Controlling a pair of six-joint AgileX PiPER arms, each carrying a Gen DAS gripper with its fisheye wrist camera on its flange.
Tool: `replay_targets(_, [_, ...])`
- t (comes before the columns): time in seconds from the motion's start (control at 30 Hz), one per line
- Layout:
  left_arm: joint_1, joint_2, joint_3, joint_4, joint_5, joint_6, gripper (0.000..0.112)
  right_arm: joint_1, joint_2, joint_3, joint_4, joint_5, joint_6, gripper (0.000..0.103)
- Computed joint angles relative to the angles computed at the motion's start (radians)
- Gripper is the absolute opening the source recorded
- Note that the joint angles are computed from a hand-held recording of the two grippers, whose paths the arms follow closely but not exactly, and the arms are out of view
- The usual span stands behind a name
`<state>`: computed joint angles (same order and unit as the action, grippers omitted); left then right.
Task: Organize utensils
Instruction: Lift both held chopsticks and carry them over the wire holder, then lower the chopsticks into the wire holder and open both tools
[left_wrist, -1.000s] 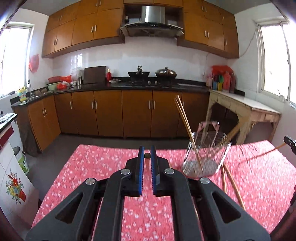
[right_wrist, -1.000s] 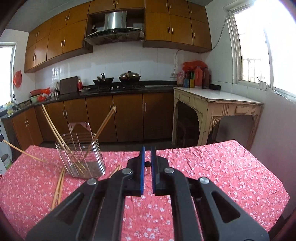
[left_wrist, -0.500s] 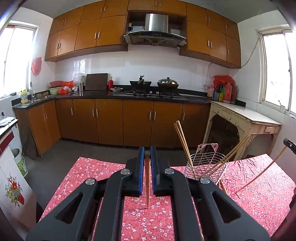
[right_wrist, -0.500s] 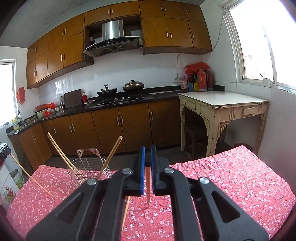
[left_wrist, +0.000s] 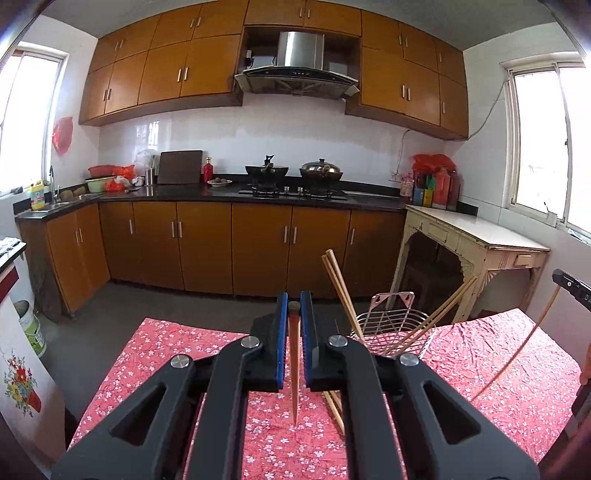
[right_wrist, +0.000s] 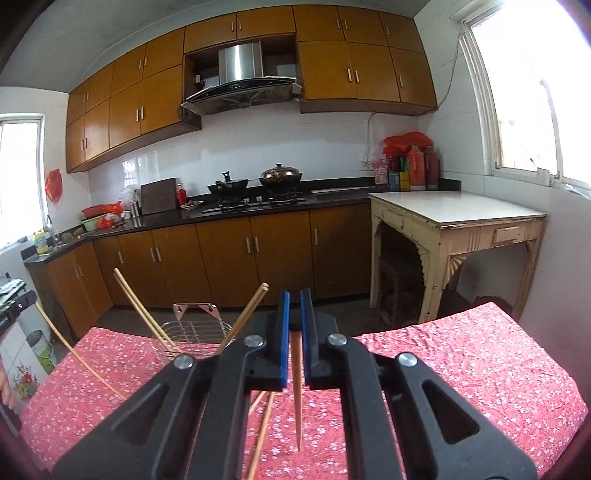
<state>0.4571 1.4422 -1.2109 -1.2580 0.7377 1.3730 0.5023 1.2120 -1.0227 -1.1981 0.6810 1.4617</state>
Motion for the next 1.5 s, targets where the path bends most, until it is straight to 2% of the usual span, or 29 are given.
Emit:
replay_targets(0.33, [-0.033,-0.027,-0.074,0.02,0.07,-0.1,0.007,-0.01,0.013,-0.14,0.123,-0.069,-0.145,0.007])
replay_targets(0.47, [-0.061,-0.027,-0.158,0.03,0.099,-0.176,0.007,0.028,0.039,-0.251,0.123,-0.049,-0.19,0.007])
replay_targets(0.57, [-0.103,-0.02,-0.226,0.035,0.084,-0.237,0.007,0.05,0.079,-0.355,0.125,-0.03,-0.237,0.007])
replay_targets(0.67, [-0.162,-0.001,-0.287,0.051,0.032,-0.297,0.007,0.061,0.146,-0.476,0.121,-0.013,-0.281,0.006])
replay_targets(0.8, [-0.275,0.035,-0.336,0.064,-0.127,-0.326,0.007,0.042,0.244,-0.598,0.12,-0.029,-0.314,0.007])
replay_targets(0.97, [-0.39,0.113,-0.386,0.127,-0.29,-0.391,0.007,-0.01,0.376,-0.695,0.113,-0.096,-0.31,0.007])
replay_targets(1.13, [-0.455,0.191,-0.402,0.125,-0.417,-0.378,0.007,-0.062,0.478,-0.756,0.111,-0.164,-0.279,0.006])
replay_targets(1.23, [-0.466,0.245,-0.426,0.185,-0.429,-0.45,0.007,-0.104,0.514,-0.745,0.101,-0.225,-0.218,0.007])
replay_targets(1.33, [-0.468,0.293,-0.455,0.255,-0.42,-0.513,0.007,-0.15,0.556,-0.755,0.201,-0.274,-0.268,0.007])
replay_targets(1.5, [-0.47,0.328,-0.472,0.407,-0.399,-0.645,0.007,-0.214,0.6,-0.75,0.376,-0.295,-0.379,0.008])
